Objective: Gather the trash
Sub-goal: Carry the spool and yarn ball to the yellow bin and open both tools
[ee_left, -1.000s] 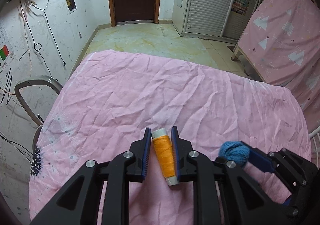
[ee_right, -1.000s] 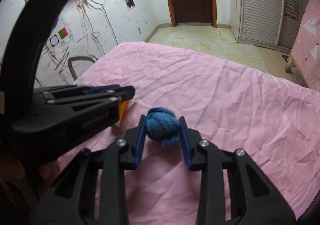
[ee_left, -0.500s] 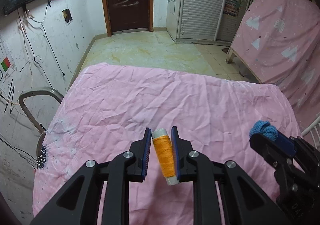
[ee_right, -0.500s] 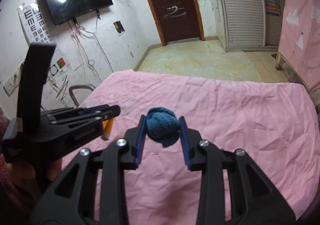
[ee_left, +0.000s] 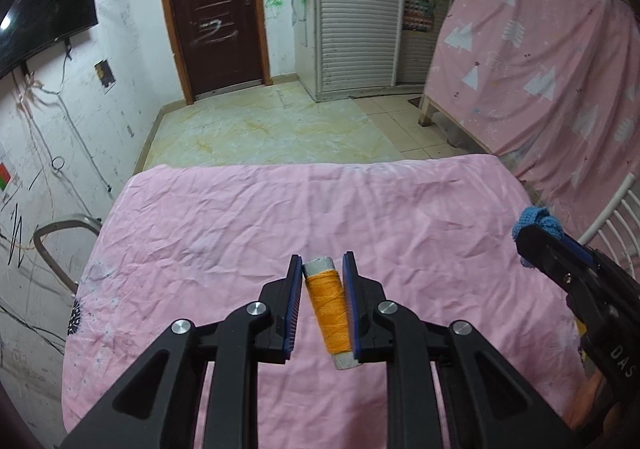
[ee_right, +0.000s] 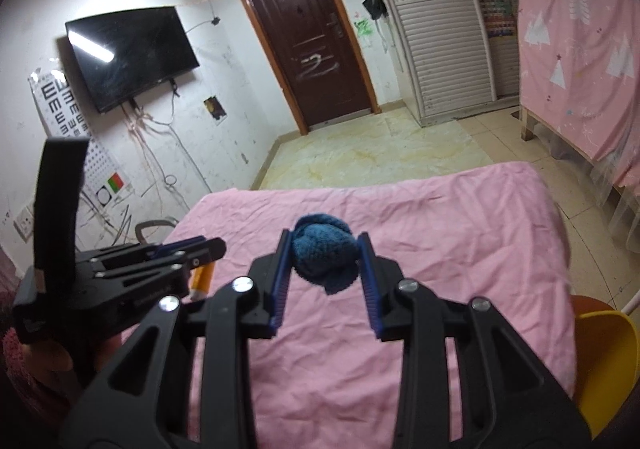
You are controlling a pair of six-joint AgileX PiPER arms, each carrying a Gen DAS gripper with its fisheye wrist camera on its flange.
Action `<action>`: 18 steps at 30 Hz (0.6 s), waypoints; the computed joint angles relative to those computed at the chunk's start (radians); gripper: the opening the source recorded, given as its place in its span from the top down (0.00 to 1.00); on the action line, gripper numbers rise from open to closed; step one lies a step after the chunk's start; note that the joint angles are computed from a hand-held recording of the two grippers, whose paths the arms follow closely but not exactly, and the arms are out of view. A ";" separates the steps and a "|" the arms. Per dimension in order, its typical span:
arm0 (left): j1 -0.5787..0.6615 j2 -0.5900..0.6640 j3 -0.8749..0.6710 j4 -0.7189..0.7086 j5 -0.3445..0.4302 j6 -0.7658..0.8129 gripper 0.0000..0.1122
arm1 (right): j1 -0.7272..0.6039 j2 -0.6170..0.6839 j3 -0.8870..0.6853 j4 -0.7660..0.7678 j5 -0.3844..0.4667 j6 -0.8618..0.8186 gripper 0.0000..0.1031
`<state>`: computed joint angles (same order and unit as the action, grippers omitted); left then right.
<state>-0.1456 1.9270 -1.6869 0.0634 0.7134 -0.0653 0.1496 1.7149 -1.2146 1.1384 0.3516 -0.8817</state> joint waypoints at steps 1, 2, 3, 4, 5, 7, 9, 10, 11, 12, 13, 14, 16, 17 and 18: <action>-0.020 -0.004 0.001 0.006 0.002 -0.006 0.91 | -0.021 -0.017 0.026 0.042 0.002 -0.041 0.70; -0.035 -0.009 0.006 0.011 0.000 -0.012 0.91 | -0.042 -0.030 0.045 0.073 0.009 -0.074 0.70; -0.060 -0.014 0.011 0.024 -0.002 -0.024 0.91 | -0.063 -0.045 0.069 0.107 0.014 -0.108 0.70; -0.085 -0.016 0.012 0.039 -0.002 -0.039 0.91 | -0.083 -0.060 0.091 0.136 0.018 -0.138 0.70; -0.105 -0.015 0.010 0.048 -0.001 -0.049 0.91 | -0.101 -0.073 0.110 0.160 0.022 -0.163 0.70; -0.153 -0.014 0.007 0.072 0.001 -0.072 0.91 | -0.152 -0.102 0.156 0.220 0.041 -0.230 0.70; -0.188 -0.012 0.004 0.089 0.005 -0.087 0.91 | -0.202 -0.127 0.193 0.261 0.058 -0.275 0.70; -0.216 -0.009 -0.002 0.101 0.009 -0.099 0.91 | -0.222 -0.136 0.206 0.274 0.066 -0.290 0.70; -0.237 -0.005 -0.008 0.113 0.012 -0.112 0.91 | -0.248 -0.145 0.219 0.285 0.076 -0.304 0.70; -0.261 -0.001 -0.015 0.125 0.016 -0.123 0.91 | -0.271 -0.154 0.235 0.302 0.086 -0.324 0.70; -0.277 0.002 -0.020 0.132 0.020 -0.131 0.91 | -0.293 -0.159 0.246 0.314 0.096 -0.339 0.70; -0.299 0.007 -0.028 0.140 0.025 -0.141 0.91 | -0.320 -0.166 0.259 0.326 0.109 -0.354 0.70; -0.333 0.019 -0.042 0.152 0.031 -0.152 0.91 | -0.370 -0.177 0.279 0.339 0.133 -0.373 0.70; -0.356 0.026 -0.047 0.161 0.033 -0.159 0.91 | -0.399 -0.181 0.290 0.350 0.146 -0.388 0.70; -0.372 0.031 -0.052 0.169 0.035 -0.165 0.91 | -0.415 -0.182 0.296 0.356 0.152 -0.397 0.70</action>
